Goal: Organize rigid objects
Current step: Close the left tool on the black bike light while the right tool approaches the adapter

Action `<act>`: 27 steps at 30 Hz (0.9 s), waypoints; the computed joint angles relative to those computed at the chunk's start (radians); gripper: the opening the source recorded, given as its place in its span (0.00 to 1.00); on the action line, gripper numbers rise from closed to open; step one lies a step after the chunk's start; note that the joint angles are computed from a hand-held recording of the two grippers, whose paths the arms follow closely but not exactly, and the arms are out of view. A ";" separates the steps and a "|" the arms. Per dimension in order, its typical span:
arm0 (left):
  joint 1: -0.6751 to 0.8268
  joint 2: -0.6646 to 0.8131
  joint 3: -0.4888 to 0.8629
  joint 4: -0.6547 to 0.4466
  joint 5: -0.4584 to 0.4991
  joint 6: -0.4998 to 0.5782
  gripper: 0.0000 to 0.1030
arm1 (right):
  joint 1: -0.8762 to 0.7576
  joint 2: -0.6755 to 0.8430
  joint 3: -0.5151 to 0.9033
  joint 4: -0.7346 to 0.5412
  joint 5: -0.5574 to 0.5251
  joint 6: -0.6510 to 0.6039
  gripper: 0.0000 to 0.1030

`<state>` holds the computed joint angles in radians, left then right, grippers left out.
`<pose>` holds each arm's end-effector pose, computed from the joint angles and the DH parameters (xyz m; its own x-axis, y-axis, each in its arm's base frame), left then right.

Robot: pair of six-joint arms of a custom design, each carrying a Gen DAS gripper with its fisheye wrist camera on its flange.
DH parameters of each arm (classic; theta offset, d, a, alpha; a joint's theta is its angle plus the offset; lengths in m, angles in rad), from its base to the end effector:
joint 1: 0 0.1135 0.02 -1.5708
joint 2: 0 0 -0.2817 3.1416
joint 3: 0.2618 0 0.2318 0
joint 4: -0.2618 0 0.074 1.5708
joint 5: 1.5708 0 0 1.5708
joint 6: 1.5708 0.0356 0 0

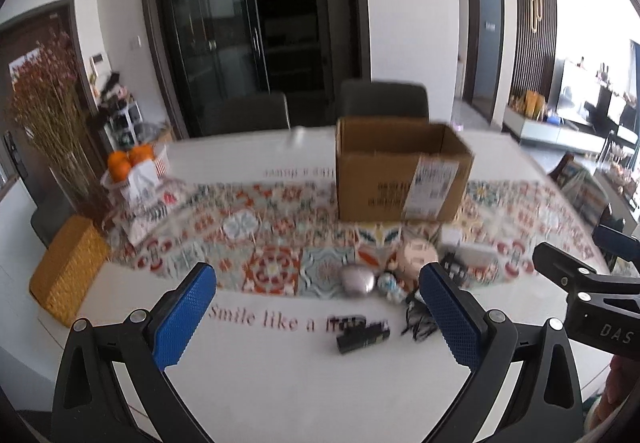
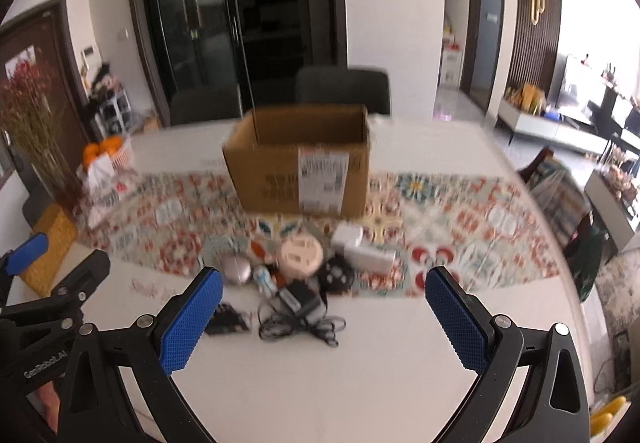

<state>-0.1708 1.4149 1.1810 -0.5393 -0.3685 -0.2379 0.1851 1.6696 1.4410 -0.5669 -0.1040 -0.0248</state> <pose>0.2827 -0.0358 0.3234 -0.6464 -0.1116 -0.7548 -0.2550 0.9640 0.0758 0.3493 0.0692 0.3234 -0.6955 -0.1553 -0.7016 -0.2718 0.9607 0.0568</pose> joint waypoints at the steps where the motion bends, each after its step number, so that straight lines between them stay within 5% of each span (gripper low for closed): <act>1: 0.000 0.015 -0.007 -0.002 0.000 -0.007 1.00 | -0.002 0.022 -0.003 -0.001 -0.003 -0.008 0.99; 15: 0.056 0.251 -0.079 0.073 0.173 -0.118 1.00 | -0.010 0.291 0.068 -0.070 -0.043 -0.076 0.99; 27: 0.069 0.488 0.046 0.046 0.261 -0.225 0.96 | -0.023 0.455 0.204 -0.113 -0.038 -0.124 0.99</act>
